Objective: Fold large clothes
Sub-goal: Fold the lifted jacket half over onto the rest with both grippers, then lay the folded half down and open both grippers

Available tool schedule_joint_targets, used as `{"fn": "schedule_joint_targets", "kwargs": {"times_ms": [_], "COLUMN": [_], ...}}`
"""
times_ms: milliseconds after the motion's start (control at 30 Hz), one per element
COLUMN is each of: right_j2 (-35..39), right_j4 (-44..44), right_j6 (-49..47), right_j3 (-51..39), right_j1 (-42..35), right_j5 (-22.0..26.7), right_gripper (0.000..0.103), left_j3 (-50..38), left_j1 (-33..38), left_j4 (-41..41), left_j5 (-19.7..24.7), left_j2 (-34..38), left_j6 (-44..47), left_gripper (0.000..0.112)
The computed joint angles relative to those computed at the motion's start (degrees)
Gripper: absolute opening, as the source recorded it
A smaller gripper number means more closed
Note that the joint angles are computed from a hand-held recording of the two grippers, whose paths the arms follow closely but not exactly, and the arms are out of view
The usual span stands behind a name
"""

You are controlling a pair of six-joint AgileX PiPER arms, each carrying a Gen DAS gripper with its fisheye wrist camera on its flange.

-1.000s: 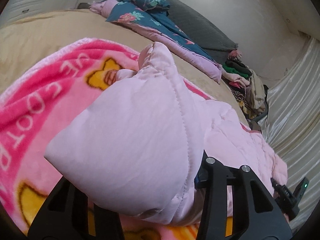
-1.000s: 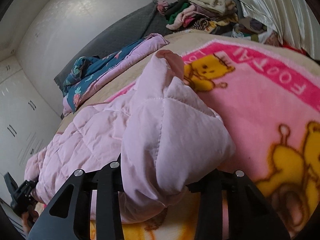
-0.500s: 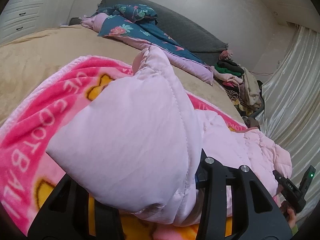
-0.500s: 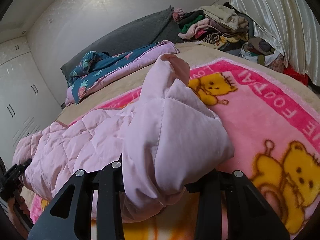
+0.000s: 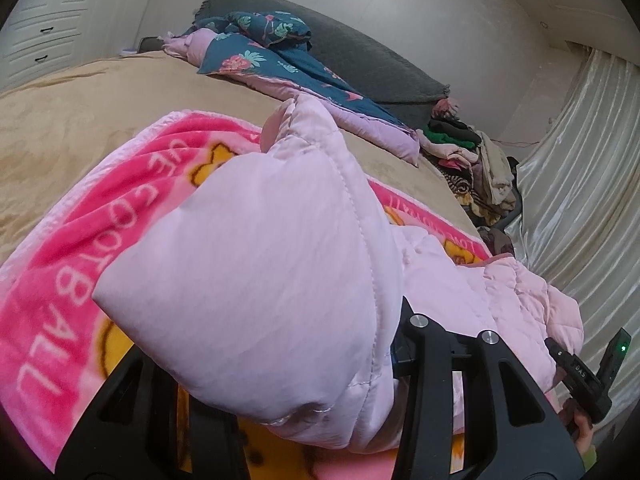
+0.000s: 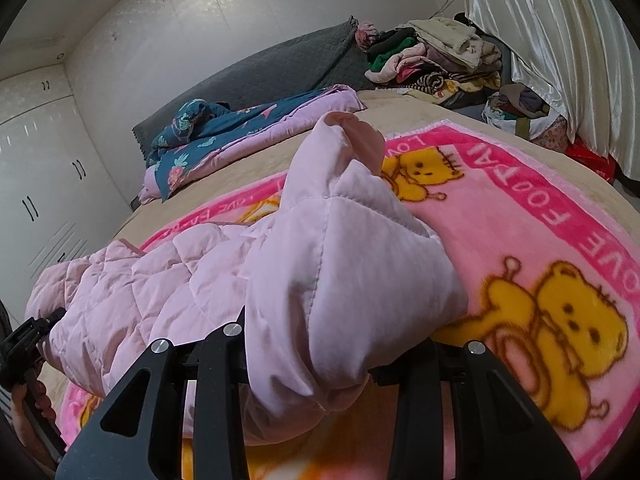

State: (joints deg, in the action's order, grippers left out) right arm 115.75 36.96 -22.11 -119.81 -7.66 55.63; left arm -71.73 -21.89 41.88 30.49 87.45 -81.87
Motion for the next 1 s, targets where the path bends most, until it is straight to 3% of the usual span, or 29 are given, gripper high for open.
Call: {"fn": "schedule_joint_targets", "kwargs": {"times_ms": [233,567,767,1000], "right_j2": [-8.37,-15.86,-19.12,-20.32], "right_j4": [3.43,6.02,6.56,7.76], "right_j6": [-6.75,-13.64,-16.41,-18.25], "right_j3": [13.17,25.24,30.76,34.92], "right_j1": [-2.53,-5.59,-7.65,-9.99], "right_j5": [-1.64,-1.85,-1.18,-0.68], "right_gripper": [0.034,0.034,0.035,0.040], "left_j3": [6.71,12.20,14.45,16.93], "left_j1": [-4.34,-12.84,-16.60,-18.18], "left_j4": [6.59,13.25,13.77,13.23], "left_j5": [2.00,9.70,13.68,14.68], "left_j2": [-5.10,-8.30,-9.39,-10.58], "left_j6": [-8.15,-16.23,-18.39,-20.00], "left_gripper": [0.035,0.035,0.036,0.038]}}
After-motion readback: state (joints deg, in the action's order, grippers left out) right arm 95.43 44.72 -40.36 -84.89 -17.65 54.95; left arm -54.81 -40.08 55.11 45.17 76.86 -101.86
